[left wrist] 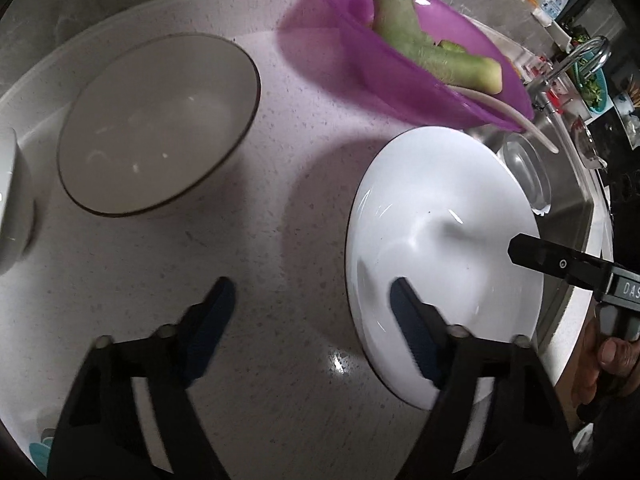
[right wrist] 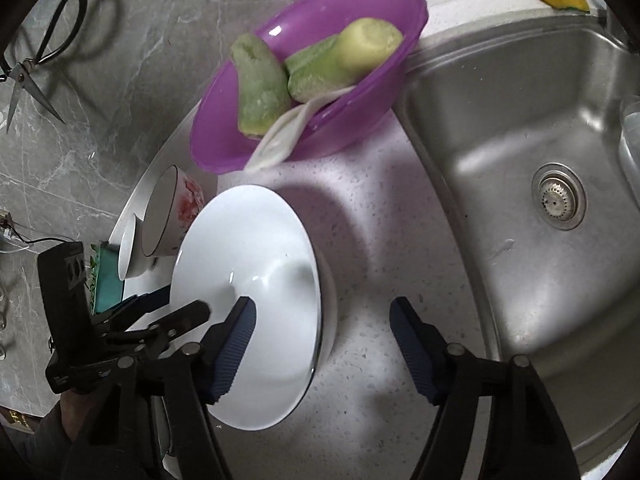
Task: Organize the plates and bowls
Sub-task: 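Close both grippers on the large white bowl rim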
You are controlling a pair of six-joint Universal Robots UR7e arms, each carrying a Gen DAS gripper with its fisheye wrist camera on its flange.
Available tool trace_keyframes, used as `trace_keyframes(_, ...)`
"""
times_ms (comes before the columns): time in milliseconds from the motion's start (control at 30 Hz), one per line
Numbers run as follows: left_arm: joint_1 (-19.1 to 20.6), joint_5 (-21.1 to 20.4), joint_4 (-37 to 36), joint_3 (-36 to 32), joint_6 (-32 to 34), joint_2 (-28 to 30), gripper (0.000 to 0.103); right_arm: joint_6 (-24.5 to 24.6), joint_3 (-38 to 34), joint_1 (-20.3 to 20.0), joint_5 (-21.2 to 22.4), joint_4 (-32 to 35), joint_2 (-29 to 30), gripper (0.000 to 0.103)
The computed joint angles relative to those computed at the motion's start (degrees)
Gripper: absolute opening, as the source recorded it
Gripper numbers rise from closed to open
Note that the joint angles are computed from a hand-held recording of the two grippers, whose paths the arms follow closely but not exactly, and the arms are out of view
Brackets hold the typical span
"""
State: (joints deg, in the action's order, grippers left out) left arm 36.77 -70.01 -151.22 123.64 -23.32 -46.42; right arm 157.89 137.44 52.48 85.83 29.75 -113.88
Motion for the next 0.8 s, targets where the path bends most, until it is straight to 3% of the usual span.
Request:
trace_keyframes(100, 0.4, -0.4, -0.5, -0.1, 0.5, 0.8, 0.058, 0.0, -0.3, 0.1, 0.3, -0.2, 0.9, 0.062)
trace_keyframes(300, 1.7, -1.6, -1.6, -0.8, 1.5, 2.0, 0.051, 0.3, -0.7, 0.5, 0.8, -0.6, 3.0, 0.054)
trace_keyframes(467, 2.1, -2.0, -2.6, -0.6, 2.4, 2.3, 0.041, 1.5, -1.2, 1.8, 2.0, -1.3, 5.0, 0.035)
trace_keyframes(633, 1.7, -3.0, -3.0, -1.1, 2.4, 2.9, 0.02, 1.8, -1.7, 2.6, 2.8, -1.5, 6.1, 0.017)
trace_keyframes(733, 0.5, -3.0, -2.8, -2.1, 2.8, 4.2, 0.01, 2.0, -1.9, 3.3, 3.5, -1.5, 6.6, 0.017)
trace_keyframes(800, 0.1, -2.8, -2.6, -2.2, 2.5, 4.3, 0.01, 2.5, -2.1, 4.2, 4.5, -1.8, 6.9, 0.016)
